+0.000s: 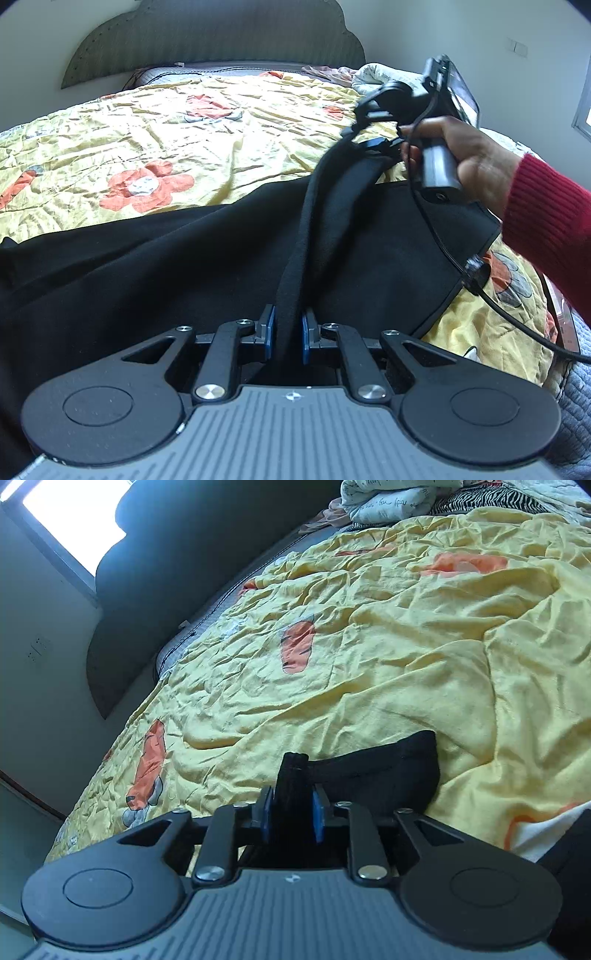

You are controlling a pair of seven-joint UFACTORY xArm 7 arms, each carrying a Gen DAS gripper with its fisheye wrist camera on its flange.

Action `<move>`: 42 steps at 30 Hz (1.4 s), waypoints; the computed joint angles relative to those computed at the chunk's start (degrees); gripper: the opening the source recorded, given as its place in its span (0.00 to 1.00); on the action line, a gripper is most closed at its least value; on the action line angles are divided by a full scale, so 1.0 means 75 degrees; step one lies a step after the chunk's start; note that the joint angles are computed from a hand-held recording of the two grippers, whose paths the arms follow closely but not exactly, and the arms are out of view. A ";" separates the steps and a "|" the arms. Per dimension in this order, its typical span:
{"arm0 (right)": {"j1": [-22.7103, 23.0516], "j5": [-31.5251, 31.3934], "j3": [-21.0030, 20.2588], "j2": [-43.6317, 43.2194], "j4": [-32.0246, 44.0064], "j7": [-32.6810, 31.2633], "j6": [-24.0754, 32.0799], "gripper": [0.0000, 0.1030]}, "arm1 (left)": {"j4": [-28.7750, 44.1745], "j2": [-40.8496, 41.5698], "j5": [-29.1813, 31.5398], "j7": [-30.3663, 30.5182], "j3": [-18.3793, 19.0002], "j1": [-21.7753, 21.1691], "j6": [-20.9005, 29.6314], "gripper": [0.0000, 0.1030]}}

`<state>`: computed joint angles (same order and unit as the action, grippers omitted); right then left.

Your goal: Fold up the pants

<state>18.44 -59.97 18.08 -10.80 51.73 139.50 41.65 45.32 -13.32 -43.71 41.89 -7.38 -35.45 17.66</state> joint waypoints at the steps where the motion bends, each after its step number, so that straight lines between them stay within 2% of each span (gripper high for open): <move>1: -0.0016 -0.0045 0.0001 0.0089 0.0106 -0.0012 0.0026 0.38 | 0.0006 0.0005 -0.0023 0.0008 0.0006 -0.0006 0.0005 0.13; 2: -0.0024 -0.0118 -0.0011 0.0153 0.0180 0.0039 0.0017 0.48 | 0.0006 0.0004 -0.0049 0.0018 0.0014 -0.0009 0.0016 0.13; 4: -0.0007 -0.0320 -0.0031 0.0313 0.0363 0.0055 0.0062 0.51 | 0.0021 0.0012 -0.0075 0.0009 0.0015 -0.0001 0.0035 0.14; 5: 0.0042 -0.0320 -0.0039 0.0424 0.0500 -0.0156 0.0222 0.41 | 0.0029 0.0018 -0.0091 0.0015 0.0016 0.0003 0.0039 0.14; 6: 0.0090 -0.0300 -0.0087 0.0507 0.0581 -0.0350 0.0263 0.19 | 0.0031 0.0018 -0.0103 0.0026 0.0015 0.0007 0.0043 0.14; 7: 0.0128 -0.0204 -0.0163 0.0568 0.0611 -0.0481 0.0203 0.12 | 0.0031 0.0018 -0.0106 0.0028 0.0010 0.0013 0.0044 0.14; 9: 0.0185 -0.0230 -0.0234 0.0572 0.0539 -0.0314 0.0170 0.04 | -0.0013 -0.0013 -0.0125 0.0051 -0.0007 0.0004 -0.0014 0.14; 11: 0.0276 -0.0308 -0.0190 0.0491 0.0498 -0.0206 0.0447 0.04 | -0.0066 -0.0046 -0.0122 0.0105 -0.0012 -0.0022 -0.0085 0.14; 14: 0.0404 -0.0026 -0.0145 0.0428 0.0587 -0.0586 0.0923 0.05 | -0.0148 -0.0076 -0.0063 0.0135 -0.0032 -0.0078 -0.0247 0.14; 16: 0.0430 0.0517 -0.0229 0.0551 0.0824 -0.1094 0.1010 0.09 | -0.0177 -0.0082 -0.0041 0.0109 -0.0018 -0.0120 -0.0312 0.14; 19: 0.0525 0.1141 -0.0294 0.1076 0.1558 -0.1903 0.1598 0.14 | -0.0182 -0.0102 -0.0134 0.0116 0.0065 -0.0200 -0.0276 0.17; 22: 0.0829 0.1224 -0.0405 0.1824 0.2555 -0.2441 0.2354 0.45 | -0.0183 -0.0127 -0.0215 0.0162 0.0104 -0.0228 -0.0218 0.20; 23: 0.0960 0.1168 -0.0466 0.2068 0.2872 -0.2646 0.2528 0.64 | -0.0189 -0.0132 -0.0215 0.0169 0.0095 -0.0228 -0.0225 0.22; 24: 0.1095 0.1127 -0.0525 0.2339 0.3220 -0.2966 0.2743 0.72 | -0.0200 -0.0140 -0.0210 0.0174 0.0084 -0.0231 -0.0243 0.22; 27: 0.1569 0.1335 -0.0714 0.3255 0.4440 -0.3884 0.4086 0.72 | -0.0232 -0.0159 -0.0194 0.0170 0.0064 -0.0256 -0.0300 0.22; 28: 0.1684 0.1349 -0.0809 0.3407 0.4598 -0.4010 0.4295 0.69 | -0.0226 -0.0153 -0.0185 0.0154 0.0067 -0.0261 -0.0303 0.22; 29: 0.1771 0.1267 -0.0911 0.3369 0.4463 -0.4012 0.4264 0.57 | -0.0214 -0.0149 -0.0196 0.0148 0.0084 -0.0268 -0.0280 0.22; 30: 0.1879 0.1083 -0.1016 0.3259 0.4246 -0.3944 0.4199 0.34 | -0.0172 -0.0117 -0.0235 0.0158 0.0117 -0.0274 -0.0236 0.22; 31: 0.1942 0.0933 -0.1119 0.3033 0.3898 -0.3784 0.3952 0.26 | -0.0134 -0.0101 -0.0289 0.0169 0.0145 -0.0271 -0.0176 0.22; 33: 0.1863 0.0735 -0.1207 0.2275 0.2869 -0.2860 0.3112 0.06 | -0.0099 -0.0089 -0.0394 0.0198 0.0161 -0.0241 -0.0111 0.21; 35: 0.1691 0.0452 -0.1100 0.1437 0.1839 -0.1716 0.2494 0.06 | -0.0092 -0.0069 -0.0388 0.0179 0.0112 -0.0182 -0.0156 0.08; 38: 0.1492 0.0062 -0.0732 0.0367 0.0707 -0.0667 0.2255 0.06 | -0.0085 -0.0074 -0.0529 0.0231 0.0120 -0.0183 -0.0140 0.07; 42: 0.1317 0.0118 -0.0192 -0.0796 -0.0307 -0.0022 0.2368 0.06 | -0.0114 -0.0103 -0.0687 0.0328 0.0086 -0.0206 -0.0222 0.07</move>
<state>28.32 -59.09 16.64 -16.77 49.43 139.33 59.41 44.47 -14.10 -48.87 44.35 -6.73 -36.99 16.00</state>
